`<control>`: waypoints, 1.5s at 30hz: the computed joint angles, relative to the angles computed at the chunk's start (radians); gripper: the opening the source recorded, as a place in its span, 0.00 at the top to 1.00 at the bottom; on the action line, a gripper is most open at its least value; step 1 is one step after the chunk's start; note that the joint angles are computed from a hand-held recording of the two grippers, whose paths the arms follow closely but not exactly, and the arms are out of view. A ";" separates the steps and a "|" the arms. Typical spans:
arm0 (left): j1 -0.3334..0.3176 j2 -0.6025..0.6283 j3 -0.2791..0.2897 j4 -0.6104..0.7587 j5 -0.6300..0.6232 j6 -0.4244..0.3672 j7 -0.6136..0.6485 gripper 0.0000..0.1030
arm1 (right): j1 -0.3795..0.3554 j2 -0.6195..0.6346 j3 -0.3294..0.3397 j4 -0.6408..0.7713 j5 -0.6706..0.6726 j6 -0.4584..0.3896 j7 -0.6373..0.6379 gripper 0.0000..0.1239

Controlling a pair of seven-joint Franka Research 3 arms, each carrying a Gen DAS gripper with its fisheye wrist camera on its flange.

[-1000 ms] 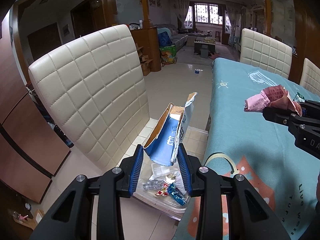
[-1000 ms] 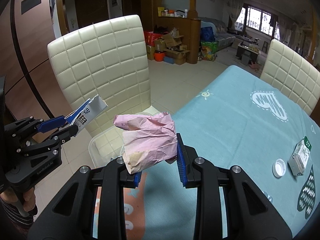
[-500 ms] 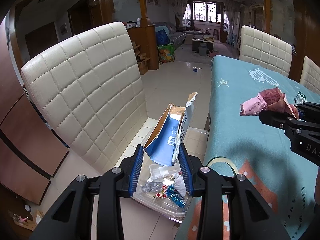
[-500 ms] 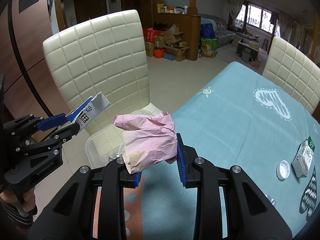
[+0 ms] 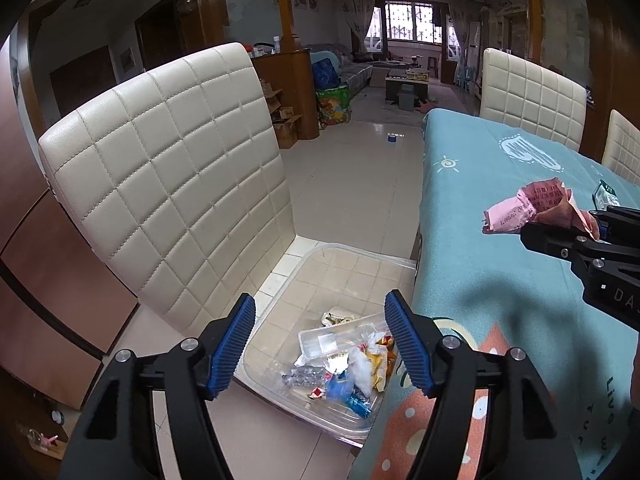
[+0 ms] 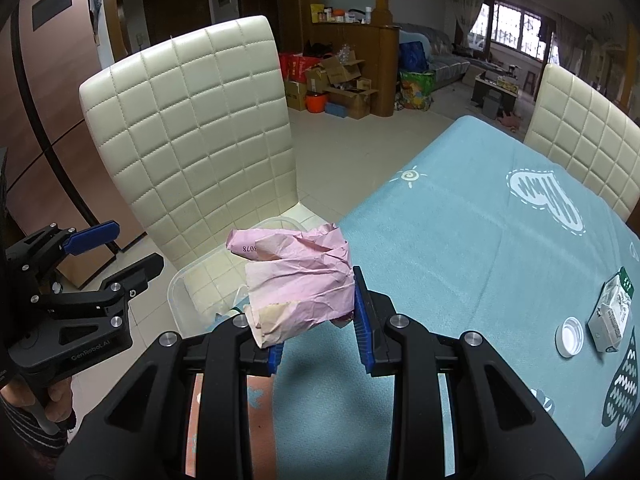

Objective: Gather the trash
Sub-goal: 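Carry the blue cup and pink wrapper over the clear bin and open both tools, then grasp the clear plastic lid with left tool while right tool grasps the white-green tissue pack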

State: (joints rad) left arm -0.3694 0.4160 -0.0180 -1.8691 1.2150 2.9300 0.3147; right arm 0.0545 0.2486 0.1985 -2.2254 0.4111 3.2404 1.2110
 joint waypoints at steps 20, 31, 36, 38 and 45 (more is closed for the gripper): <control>0.046 -0.045 0.001 -0.069 0.052 0.003 -0.090 0.36 | 0.125 0.027 -0.082 0.037 -0.054 -0.027 0.007 0.75; 0.070 -0.042 -0.010 -0.077 -0.008 0.015 -0.047 0.36 | 0.225 0.054 -0.149 0.062 -0.095 0.066 0.041 0.38; 0.063 -0.048 0.002 -0.085 -0.018 0.019 -0.057 0.31 | 0.305 0.050 -0.230 0.049 -0.090 0.071 0.032 0.38; 0.060 -0.050 0.002 -0.085 -0.016 0.013 -0.056 0.30 | 0.304 0.043 -0.233 0.039 -0.085 0.069 0.034 0.38; 0.051 -0.061 -0.011 -0.083 -0.024 0.008 -0.030 0.30 | 0.189 -0.007 -0.146 -0.020 -0.088 0.093 0.053 0.38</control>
State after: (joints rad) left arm -0.3181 0.3548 -0.0295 -1.9523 1.1911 2.9380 0.2844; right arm 0.2440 0.2412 0.0525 -2.2451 0.3226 3.3337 1.2640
